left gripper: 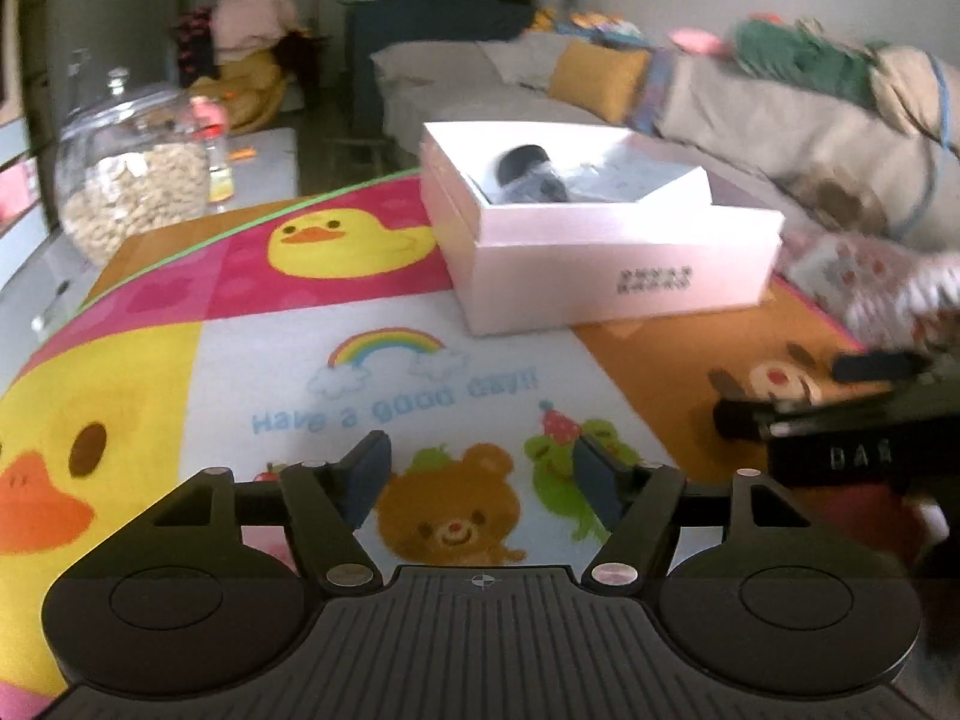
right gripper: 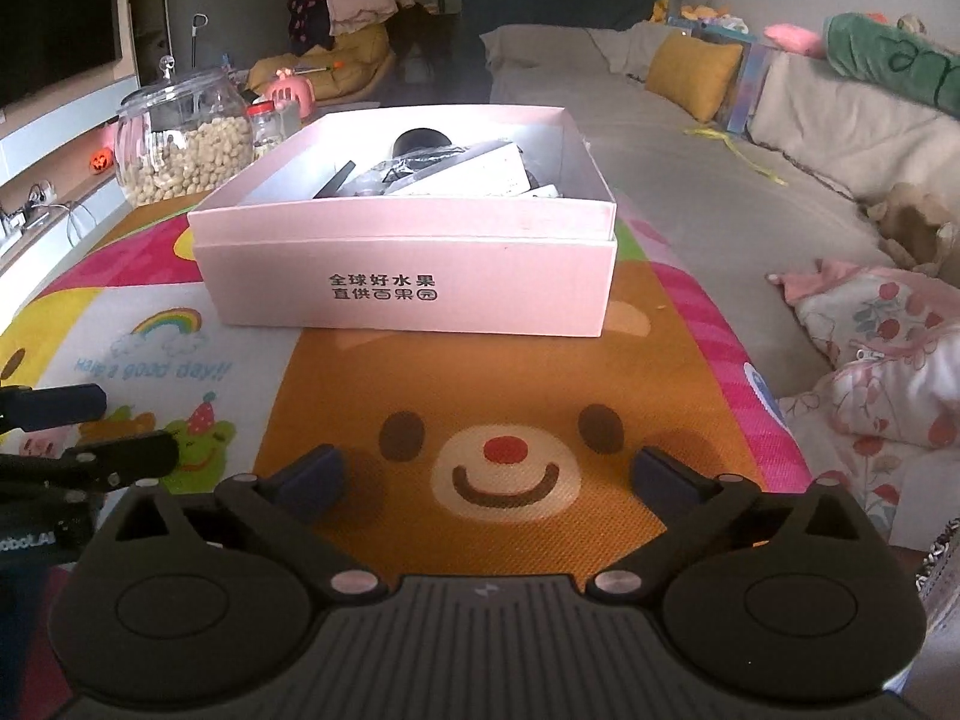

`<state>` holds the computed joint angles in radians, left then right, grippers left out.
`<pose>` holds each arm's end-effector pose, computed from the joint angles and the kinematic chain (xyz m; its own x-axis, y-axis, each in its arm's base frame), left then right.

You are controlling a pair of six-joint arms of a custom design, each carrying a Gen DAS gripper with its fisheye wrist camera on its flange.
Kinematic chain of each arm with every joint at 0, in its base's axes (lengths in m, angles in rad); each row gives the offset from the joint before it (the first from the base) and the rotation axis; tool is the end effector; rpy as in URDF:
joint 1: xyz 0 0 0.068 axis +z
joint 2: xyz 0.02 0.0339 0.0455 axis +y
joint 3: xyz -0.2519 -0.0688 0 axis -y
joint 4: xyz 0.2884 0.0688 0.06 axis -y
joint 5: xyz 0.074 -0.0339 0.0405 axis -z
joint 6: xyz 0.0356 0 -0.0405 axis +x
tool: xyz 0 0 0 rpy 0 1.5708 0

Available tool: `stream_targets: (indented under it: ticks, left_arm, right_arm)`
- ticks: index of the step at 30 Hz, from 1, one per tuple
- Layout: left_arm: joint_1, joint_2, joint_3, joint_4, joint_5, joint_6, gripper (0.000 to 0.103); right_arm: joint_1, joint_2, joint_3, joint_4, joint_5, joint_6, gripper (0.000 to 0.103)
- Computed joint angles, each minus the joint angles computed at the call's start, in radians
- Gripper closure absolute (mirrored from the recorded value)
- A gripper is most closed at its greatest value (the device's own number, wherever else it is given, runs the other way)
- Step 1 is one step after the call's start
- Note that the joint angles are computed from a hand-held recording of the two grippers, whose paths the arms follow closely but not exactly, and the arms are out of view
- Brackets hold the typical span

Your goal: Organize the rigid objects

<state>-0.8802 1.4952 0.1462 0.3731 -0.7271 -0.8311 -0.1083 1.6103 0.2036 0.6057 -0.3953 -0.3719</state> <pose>0.1325 -0.1232 0.0132 -0.6057 -0.1333 -0.7844 -0.1614 0.9859 -0.0429 0.2109 -0.0091 0.0138 -0.6045 -0.2716 -0.7489 -0.4147 0.9099 0.0047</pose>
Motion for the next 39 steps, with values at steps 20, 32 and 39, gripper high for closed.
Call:
stream_targets:
  ticks: [20, 32, 39]
  left_arm:
    - [-0.036, 0.115, 0.121, -0.12, -0.094, -0.134, 0.03]
    - [-0.042, 0.117, 0.124, -0.129, -0.099, -0.152, 0.03]
    - [-0.042, 0.123, 0.128, -0.132, -0.101, -0.152, 0.03]
  right_arm:
    - [0.014, 0.059, -0.025, 0.138, 0.019, 0.046, 0.0]
    - [0.014, 0.067, -0.02, 0.143, 0.018, 0.047, 0.0]
    - [0.014, 0.068, -0.02, 0.143, 0.018, 0.047, 0.0]
